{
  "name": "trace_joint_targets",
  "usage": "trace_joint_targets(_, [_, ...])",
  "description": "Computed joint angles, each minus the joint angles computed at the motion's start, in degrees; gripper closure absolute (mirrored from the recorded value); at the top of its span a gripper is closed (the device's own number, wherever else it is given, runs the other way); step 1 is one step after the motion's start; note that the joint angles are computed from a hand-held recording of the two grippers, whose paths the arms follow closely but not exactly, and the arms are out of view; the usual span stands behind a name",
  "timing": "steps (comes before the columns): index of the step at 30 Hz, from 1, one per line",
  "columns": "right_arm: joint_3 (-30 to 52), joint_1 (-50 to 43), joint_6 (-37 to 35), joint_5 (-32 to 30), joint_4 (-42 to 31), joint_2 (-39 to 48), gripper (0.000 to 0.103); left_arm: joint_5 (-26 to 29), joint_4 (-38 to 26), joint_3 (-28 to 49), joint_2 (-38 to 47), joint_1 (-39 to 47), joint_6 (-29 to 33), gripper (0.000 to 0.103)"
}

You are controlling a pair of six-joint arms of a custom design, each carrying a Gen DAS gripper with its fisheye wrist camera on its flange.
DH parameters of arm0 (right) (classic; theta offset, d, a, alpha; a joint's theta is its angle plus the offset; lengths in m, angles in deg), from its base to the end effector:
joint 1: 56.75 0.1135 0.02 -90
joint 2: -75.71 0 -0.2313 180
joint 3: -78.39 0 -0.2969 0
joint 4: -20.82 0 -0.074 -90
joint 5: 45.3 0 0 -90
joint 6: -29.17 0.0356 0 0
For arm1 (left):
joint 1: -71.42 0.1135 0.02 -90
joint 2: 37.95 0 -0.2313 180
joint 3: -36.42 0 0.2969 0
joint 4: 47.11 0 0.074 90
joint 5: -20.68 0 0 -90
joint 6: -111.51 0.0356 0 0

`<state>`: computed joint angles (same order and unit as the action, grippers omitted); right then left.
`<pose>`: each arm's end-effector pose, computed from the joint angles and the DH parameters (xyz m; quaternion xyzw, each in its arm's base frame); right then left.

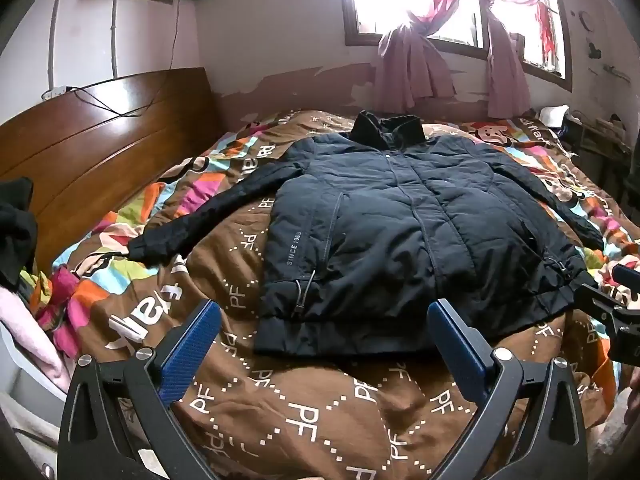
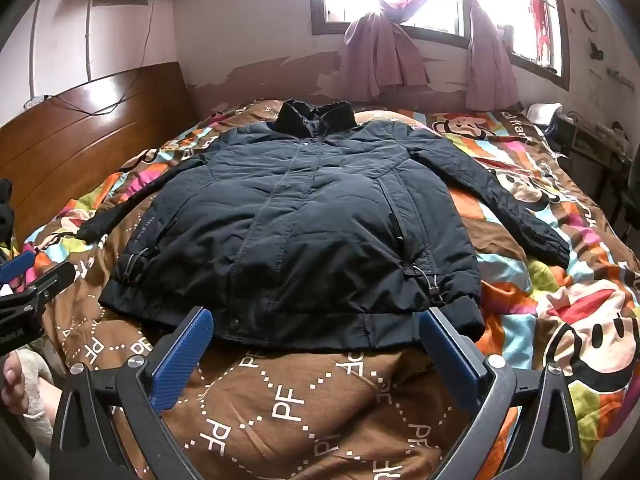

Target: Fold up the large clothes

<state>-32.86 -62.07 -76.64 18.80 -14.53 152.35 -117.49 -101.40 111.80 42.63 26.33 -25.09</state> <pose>0.3379 -0.0158 0.2252 -0.1703 0.8827 0.1313 0.4179 0.2500 -0.2132 0.2306 -0.1190 0.8793 0.1019 0.4498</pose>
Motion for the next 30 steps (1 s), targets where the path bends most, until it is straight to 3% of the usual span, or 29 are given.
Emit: trace_joint_targets(30, [0.4,-0.5,-0.4,-0.3,-0.2,0.3,0.0,-0.6,-0.5,-0.1,-0.8,-0.1,0.6,0.001])
